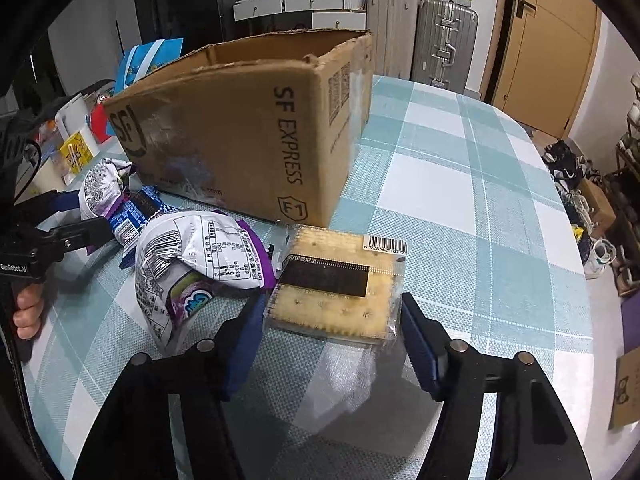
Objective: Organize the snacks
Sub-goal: 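Grasp the silver snack bag with the left tool while the right tool grasps the biscuit pack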
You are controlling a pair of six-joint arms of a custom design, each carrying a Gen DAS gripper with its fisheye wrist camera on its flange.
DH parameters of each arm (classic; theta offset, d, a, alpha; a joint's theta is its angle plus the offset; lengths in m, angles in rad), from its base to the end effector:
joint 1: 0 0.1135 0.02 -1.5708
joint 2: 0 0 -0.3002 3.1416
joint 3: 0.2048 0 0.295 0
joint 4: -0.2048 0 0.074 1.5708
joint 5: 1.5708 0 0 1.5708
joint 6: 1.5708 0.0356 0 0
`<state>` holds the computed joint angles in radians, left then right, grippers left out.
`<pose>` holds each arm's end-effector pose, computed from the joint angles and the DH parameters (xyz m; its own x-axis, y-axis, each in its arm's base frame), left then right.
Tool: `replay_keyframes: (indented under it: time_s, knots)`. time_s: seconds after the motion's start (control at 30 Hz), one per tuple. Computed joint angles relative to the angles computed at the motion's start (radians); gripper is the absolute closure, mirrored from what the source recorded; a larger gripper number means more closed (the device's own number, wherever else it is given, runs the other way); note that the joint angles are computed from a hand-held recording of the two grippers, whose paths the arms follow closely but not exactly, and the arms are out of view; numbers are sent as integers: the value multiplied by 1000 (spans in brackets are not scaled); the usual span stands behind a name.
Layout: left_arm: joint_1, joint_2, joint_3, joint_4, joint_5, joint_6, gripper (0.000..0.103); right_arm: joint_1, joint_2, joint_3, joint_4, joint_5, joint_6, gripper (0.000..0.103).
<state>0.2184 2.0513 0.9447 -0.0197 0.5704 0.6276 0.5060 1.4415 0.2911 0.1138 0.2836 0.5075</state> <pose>0.3814 0.0650 0.0544 -0.6874 0.3537 -0.6343 0.5534 0.8207 -0.1421 0.1877 0.0926 0.0789 -0.8235 0.0771 -0.5620 0.0681 0.9970 0.0370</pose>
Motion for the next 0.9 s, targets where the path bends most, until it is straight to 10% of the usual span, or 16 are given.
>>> replay_keyframes:
  time_s: [0.63,0.9]
  knots:
    - [-24,24,38,14,-1,-7,1,-67,-214,-88,-101,29,-27,38]
    - [-15,-11,-8,48,35,30,40,-31,-197,-79,-93,42,-20,38]
